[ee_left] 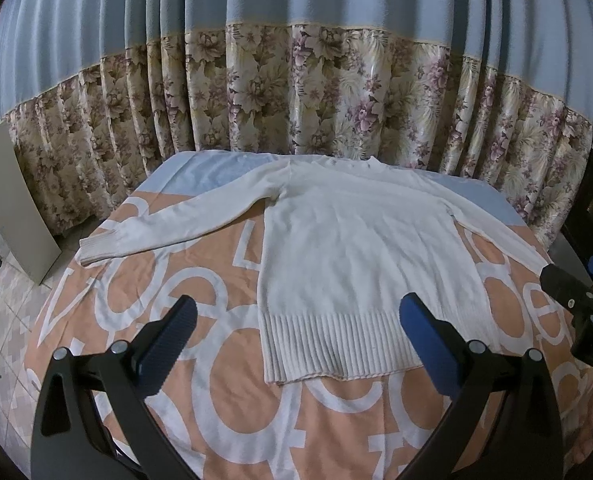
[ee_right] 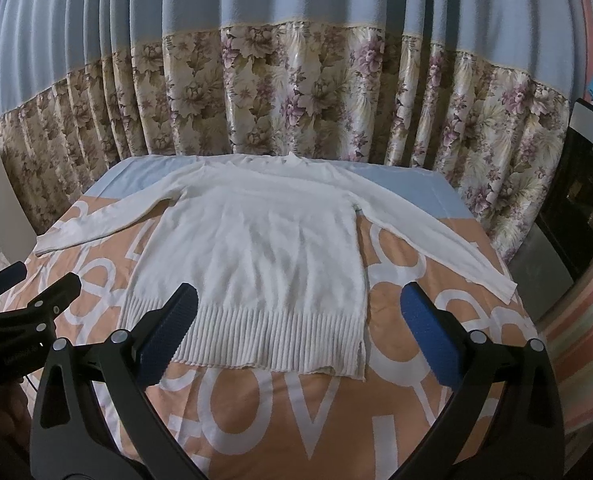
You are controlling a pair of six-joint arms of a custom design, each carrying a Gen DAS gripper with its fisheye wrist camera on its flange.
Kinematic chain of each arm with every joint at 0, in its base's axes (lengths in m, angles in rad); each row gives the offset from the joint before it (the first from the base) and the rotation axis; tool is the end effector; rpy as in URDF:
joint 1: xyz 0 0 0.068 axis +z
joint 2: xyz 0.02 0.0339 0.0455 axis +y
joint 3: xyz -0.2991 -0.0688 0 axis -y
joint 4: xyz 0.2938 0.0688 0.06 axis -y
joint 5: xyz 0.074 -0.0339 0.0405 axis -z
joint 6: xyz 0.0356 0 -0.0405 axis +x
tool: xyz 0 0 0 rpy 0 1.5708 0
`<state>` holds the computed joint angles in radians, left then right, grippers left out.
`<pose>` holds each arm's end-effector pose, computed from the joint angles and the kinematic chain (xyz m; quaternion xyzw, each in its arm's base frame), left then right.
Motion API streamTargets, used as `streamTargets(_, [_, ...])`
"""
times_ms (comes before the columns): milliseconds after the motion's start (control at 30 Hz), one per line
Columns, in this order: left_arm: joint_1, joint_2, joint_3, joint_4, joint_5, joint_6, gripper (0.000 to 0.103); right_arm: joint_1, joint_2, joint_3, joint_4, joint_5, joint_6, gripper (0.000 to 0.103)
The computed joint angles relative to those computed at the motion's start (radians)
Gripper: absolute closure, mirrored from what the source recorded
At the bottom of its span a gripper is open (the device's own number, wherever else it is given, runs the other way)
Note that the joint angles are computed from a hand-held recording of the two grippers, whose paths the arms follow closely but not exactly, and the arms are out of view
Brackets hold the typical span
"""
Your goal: Fold small clothes
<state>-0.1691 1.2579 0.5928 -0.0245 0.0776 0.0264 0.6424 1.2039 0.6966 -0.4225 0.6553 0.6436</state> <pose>0.2761 -0.0499 0.1943 0.1047 0.8979 -0.0654 0.4226 0.2210 0.1383 0.2205 0.1019 0.8985 -0.0656 0.4218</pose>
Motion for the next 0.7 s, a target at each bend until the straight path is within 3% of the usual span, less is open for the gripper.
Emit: streamTargets(700, [-0.021, 0.003, 0.022, -0.008, -0.014, 0.004, 0.002, -0.024, -0.028, -0.019, 0.018, 0.003, -0.011, 0.003])
